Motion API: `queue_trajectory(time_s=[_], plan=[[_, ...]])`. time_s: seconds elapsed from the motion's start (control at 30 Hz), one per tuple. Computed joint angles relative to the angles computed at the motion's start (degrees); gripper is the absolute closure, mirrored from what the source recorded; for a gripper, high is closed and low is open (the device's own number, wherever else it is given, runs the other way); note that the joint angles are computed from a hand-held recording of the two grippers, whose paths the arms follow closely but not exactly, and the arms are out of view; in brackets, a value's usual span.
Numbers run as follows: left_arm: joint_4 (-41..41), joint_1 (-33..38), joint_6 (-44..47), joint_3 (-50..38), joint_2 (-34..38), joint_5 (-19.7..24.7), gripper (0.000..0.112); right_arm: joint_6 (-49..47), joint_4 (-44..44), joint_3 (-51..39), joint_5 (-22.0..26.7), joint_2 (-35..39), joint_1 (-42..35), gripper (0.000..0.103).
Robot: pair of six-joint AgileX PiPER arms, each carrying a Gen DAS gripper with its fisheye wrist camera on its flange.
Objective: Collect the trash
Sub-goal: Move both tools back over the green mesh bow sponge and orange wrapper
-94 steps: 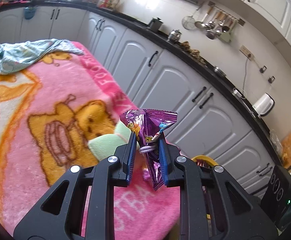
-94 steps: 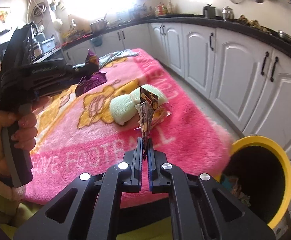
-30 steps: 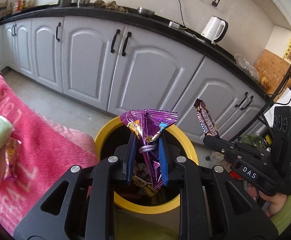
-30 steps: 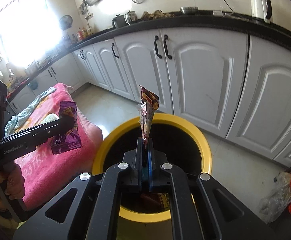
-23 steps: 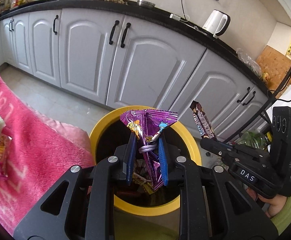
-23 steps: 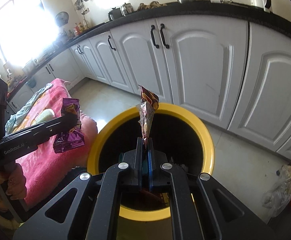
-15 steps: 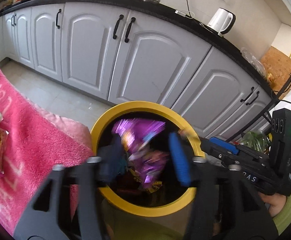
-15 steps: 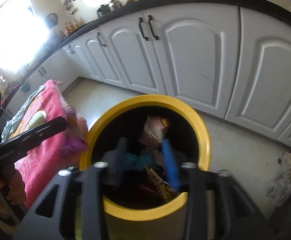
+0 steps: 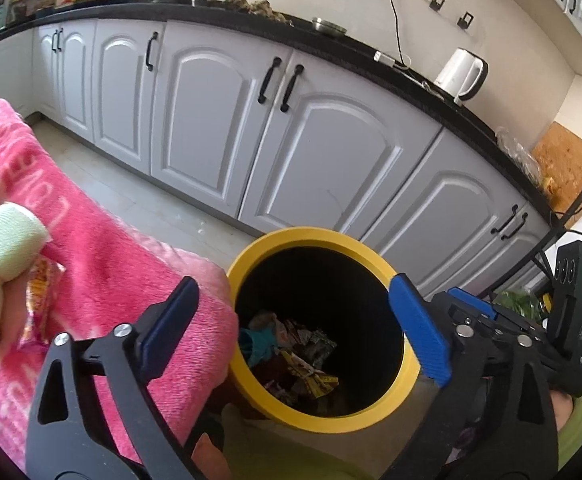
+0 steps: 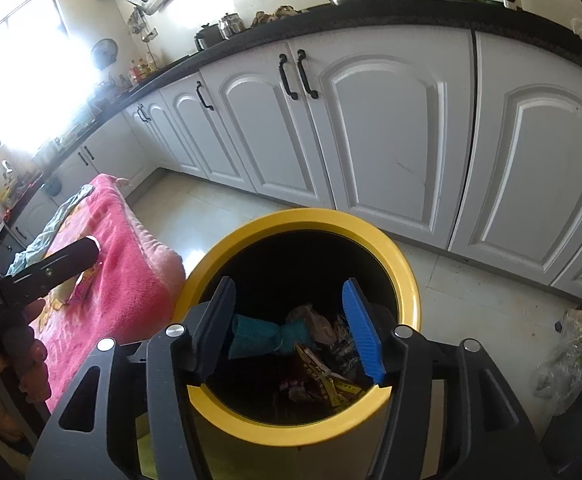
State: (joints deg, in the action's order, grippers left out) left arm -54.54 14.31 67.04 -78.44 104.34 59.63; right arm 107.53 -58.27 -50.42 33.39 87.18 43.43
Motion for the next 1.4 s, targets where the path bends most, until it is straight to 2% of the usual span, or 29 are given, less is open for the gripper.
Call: queue_trajectory(time_s=[0.07,0.27,0.63,1.0,1.17,1.4], plan=[[-0.27,0.77,-0.05,-0.3,-0.18,0.44,0.024,-0.09,-0.26,-0.67,1.05,-0.03,0.83,0.043],[-1.56,3.37,0.99,-0.5,-0.97,1.79,0.02,-1.14,-0.87,-2.9,3.96,0.12,2.93,0.036],[-2.94,8.88,1.98,-2.14,-1.26,3.07,0.02,-3.44,-1.17,-8.24,8.57,2.26,7.34,0.031],[-3.34,16.52,0.94,-8.46,3.24,3.85,0.02,-10.2,0.22,-17.82,12.03,7.73,10.75,0.028],[-2.93,19.78,-0.19,-12.71,6.37,2.79,0.02,-15.88,2.5,-24.31,11.89,11.99,11.49,0.025],[0.45,23.59,-4.85,-22.25,13.47,2.35,0.02,-25.91,9.08,-34.43,9.0,19.42,10.96,0.024]])
